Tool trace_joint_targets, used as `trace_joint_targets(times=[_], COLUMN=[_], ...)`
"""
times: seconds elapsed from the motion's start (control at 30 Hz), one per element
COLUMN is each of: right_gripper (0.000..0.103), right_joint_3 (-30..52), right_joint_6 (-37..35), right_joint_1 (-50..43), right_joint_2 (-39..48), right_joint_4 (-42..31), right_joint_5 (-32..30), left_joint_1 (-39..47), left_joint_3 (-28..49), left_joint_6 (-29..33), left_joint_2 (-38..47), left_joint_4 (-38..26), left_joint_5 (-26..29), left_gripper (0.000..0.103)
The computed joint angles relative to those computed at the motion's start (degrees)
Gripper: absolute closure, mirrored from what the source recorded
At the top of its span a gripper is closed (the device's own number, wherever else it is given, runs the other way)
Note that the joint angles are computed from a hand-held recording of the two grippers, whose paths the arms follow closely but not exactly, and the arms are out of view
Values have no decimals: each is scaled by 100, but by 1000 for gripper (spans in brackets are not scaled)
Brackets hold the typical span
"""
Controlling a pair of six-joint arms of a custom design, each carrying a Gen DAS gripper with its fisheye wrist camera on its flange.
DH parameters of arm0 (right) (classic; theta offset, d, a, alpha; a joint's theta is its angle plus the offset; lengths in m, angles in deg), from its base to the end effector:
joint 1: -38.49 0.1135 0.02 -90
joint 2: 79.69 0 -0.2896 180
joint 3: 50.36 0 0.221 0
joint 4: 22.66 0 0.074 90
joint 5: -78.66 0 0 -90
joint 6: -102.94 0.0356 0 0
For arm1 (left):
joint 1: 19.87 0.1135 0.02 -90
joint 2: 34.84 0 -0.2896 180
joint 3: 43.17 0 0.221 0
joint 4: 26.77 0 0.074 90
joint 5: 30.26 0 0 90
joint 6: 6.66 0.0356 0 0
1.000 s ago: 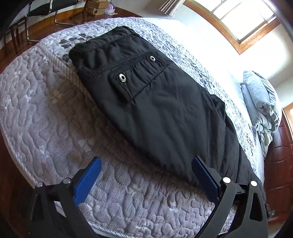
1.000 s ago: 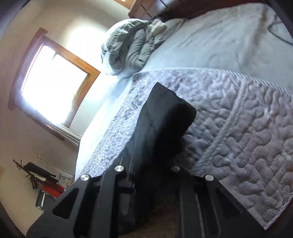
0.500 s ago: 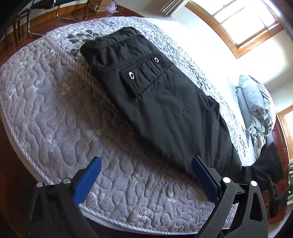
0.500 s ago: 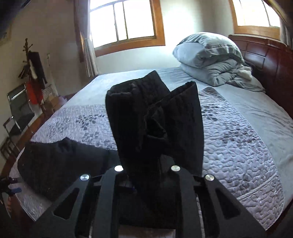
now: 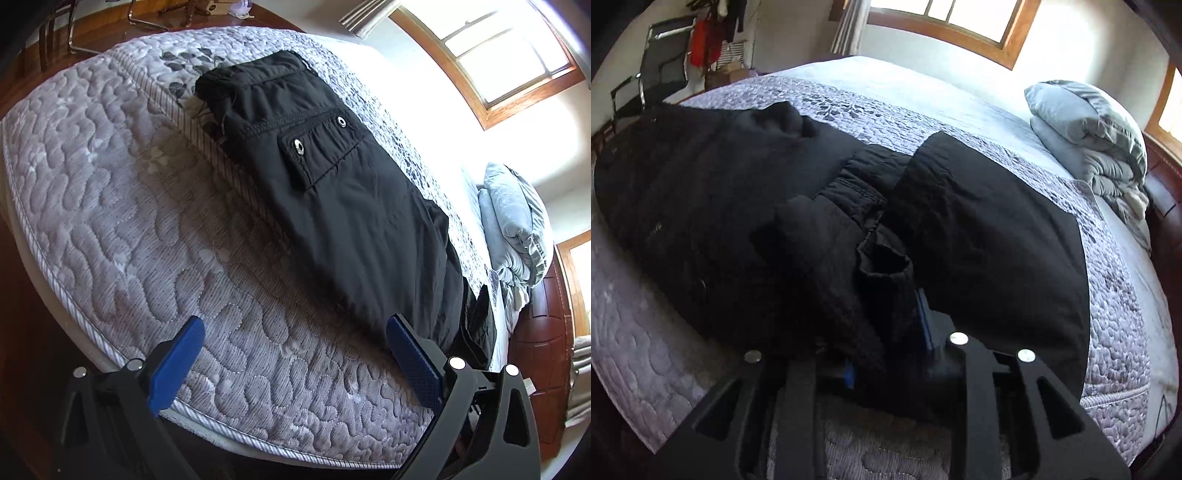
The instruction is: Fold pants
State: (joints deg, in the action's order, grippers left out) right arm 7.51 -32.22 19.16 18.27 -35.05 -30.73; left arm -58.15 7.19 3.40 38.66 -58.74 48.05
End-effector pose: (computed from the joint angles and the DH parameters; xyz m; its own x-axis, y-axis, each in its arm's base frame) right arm 0.2820 -0.0864 0.1727 -0.6138 -0.4935 -0.6162 -0.4451 0.8610 -0.2462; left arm 0.1640 -0.1202 0.2150 -0.6202 -0.7388 -0.2636 -0.5439 0.6472 -0.5342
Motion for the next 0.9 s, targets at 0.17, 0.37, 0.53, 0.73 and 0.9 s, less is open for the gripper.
trace_joint_targets(times=[0.17, 0.37, 0.53, 0.73, 0.9], right_gripper=[40, 39, 31, 42, 81], right_joint_3=[808, 2691, 1870, 1096, 1764], right_joint_6=[-569, -678, -611, -79, 164], right_joint_1=[-597, -1665, -1301, -788, -836], right_joint_2=[11, 718, 160, 21, 718], right_joint_4=[-2042, -4917, -3490, -1991, -2739], right_joint_5=[-1376, -3009, -2052, -1089, -1271], left_joint_1=[-41, -6, -71, -78, -41], left_joint_3=[17, 18, 51, 58, -12], left_joint_6=[48, 76, 85, 96, 121], left_joint_2=[152, 364, 570, 600, 599], left_joint_4=[105, 300, 465, 496, 604], left_joint_5=[81, 206, 242, 288, 332], left_gripper=[4, 4, 4, 4, 4])
